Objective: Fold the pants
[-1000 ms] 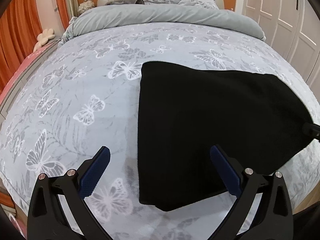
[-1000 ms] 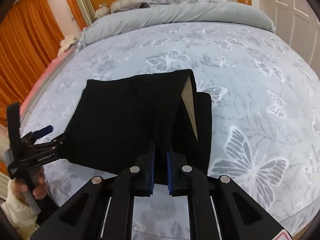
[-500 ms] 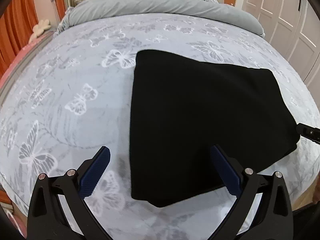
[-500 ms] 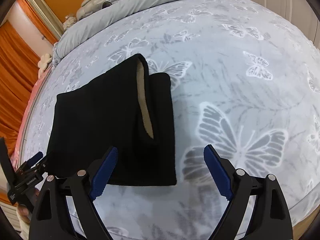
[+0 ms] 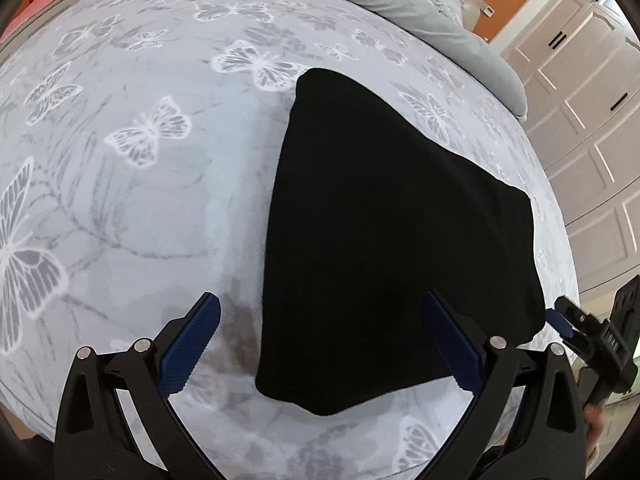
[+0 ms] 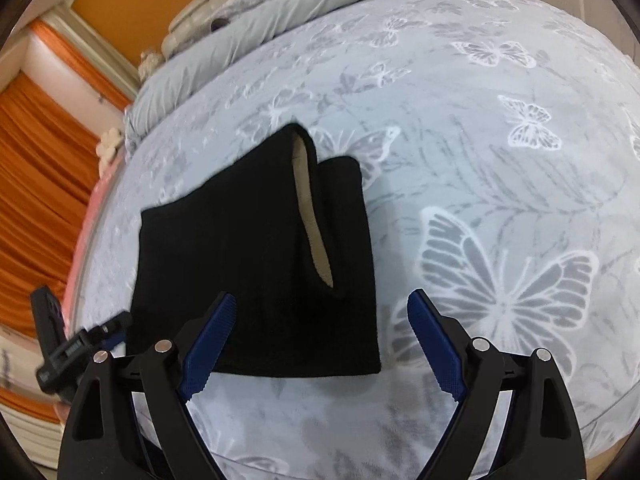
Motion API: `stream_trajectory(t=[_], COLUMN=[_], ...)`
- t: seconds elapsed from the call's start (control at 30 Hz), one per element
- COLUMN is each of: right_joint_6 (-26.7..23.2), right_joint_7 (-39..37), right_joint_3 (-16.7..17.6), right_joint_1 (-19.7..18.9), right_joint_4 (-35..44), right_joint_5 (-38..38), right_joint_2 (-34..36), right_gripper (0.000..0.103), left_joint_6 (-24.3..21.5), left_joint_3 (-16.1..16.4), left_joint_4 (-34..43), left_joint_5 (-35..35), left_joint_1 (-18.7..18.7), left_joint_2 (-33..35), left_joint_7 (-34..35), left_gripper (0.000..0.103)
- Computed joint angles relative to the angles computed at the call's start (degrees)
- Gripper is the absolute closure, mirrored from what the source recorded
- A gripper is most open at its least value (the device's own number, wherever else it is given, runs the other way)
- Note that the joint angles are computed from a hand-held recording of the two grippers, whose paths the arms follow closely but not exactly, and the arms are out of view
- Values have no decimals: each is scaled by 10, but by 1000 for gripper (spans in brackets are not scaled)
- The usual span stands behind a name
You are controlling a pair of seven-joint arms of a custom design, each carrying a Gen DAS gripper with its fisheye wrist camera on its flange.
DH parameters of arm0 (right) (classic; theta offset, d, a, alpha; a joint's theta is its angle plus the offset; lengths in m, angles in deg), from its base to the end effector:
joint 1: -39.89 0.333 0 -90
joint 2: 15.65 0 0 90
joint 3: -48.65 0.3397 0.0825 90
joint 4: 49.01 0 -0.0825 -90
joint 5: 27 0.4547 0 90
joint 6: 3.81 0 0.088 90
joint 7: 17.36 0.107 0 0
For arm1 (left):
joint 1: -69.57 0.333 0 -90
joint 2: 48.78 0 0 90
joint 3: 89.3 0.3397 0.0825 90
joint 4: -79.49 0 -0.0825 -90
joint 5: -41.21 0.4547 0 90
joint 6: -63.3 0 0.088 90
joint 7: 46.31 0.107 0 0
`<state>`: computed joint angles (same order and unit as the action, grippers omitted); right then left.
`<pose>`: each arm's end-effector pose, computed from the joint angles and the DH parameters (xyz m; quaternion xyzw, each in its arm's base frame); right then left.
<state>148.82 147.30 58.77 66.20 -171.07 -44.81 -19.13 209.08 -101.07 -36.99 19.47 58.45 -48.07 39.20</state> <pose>0.5030 0.3841 0.4907 -0.5130 0.8006 -0.0587 0.3041 0.6071 -0.2508 0.4848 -0.6581 0.6984 -0.2812 0.0043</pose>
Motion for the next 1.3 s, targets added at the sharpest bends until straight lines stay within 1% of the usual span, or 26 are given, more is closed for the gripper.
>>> stream_trajectory(t=[0.07,0.17,0.27,0.3,0.33,0.37,0.4,0.47,0.53,0.57,0.6,0.63,0.67,0.7,0.73,0.77,0.83,0.87,0.9,0.97,1.03,1.1,1.17,1.23,1.27,1.3], right_joint_6=[-20,-34,-43,-23,-13,-15,-24,19,41,35,14,-17,-58,-67,-44,-23,-57,-84,-90,-91,-129,-159,-175,-202,-206,-185], right_joint_7=[-35,-68,-96,-104,-104,-103,-93,-73,-64,-68,-94,-112,-95,-67,-47,-8,70,108,126,89,19,-35,-90,-110,-114,-127], right_joint_3=[-1,-2,-1,-1,-1,-1,-1,-1,3,6,7,8,12,13,5,16,34,44,46,35,24,13,5,-4,-10,-12], right_joint_1=[5,9,12,12,14,17,22,23,23,24,29,32,31,30,39,28,16,11,10,12,18,25,28,42,48,47], right_joint_4=[16,30,46,43,45,50,55,34,13,9,7,10,16,4,-10,-22,-7,8,17,52,112,152,201,237,248,248], right_joint_5=[37,71,93,105,93,73,39,18,-3,-4,24,45,36,40,44,8,-115,-181,-210,-204,-166,-136,-101,-98,-104,-94], right_joint_2=[18,34,56,60,63,63,58,31,0,-7,-6,0,10,10,1,-15,-29,-31,-29,1,55,94,141,173,183,184], right_gripper=[17,17,17,20,25,44,63,69,69,67,58,54,41,35,35,35,32,26,21,21,21,21,21,20,24,40], left_joint_6=[-23,-60,-43,-45,-46,-46,-52,-48,-46,-58,-82,-92,-92,-88,-82,-69,-15,25,65,126,143,131,116,107,107,107], left_joint_3=[-1,-4,-7,-8,-9,-10,-13,-11,-4,1,7,9,8,7,6,7,4,-2,-13,-60,-92,-89,-76,-68,-63,-58], left_joint_4=[12,27,28,31,33,36,36,25,1,-5,-11,-16,-25,-33,-44,-56,-81,-94,-106,-122,-118,-103,-85,-85,-85,-90], left_joint_5=[-2,-49,-36,-41,-46,-50,-86,-119,-162,-181,-192,-180,-150,-114,-79,-76,-46,-10,44,230,362,387,379,394,406,411], left_joint_1=[0,1,-4,-4,-4,-4,1,4,8,8,10,10,11,12,13,13,13,15,21,66,98,89,67,54,50,45], left_joint_2=[12,29,34,37,40,41,36,18,-17,-28,-38,-41,-43,-46,-52,-62,-88,-101,-111,-125,-125,-110,-90,-88,-85,-89], left_joint_7=[8,42,49,55,65,75,113,141,188,205,213,205,182,157,130,125,112,91,58,-72,-156,-171,-161,-176,-184,-190], left_gripper=[5,5,6,9,14,30,52,71,74,74,72,69,61,53,50,47,36,20,9,9,9,9,9,9,9,9])
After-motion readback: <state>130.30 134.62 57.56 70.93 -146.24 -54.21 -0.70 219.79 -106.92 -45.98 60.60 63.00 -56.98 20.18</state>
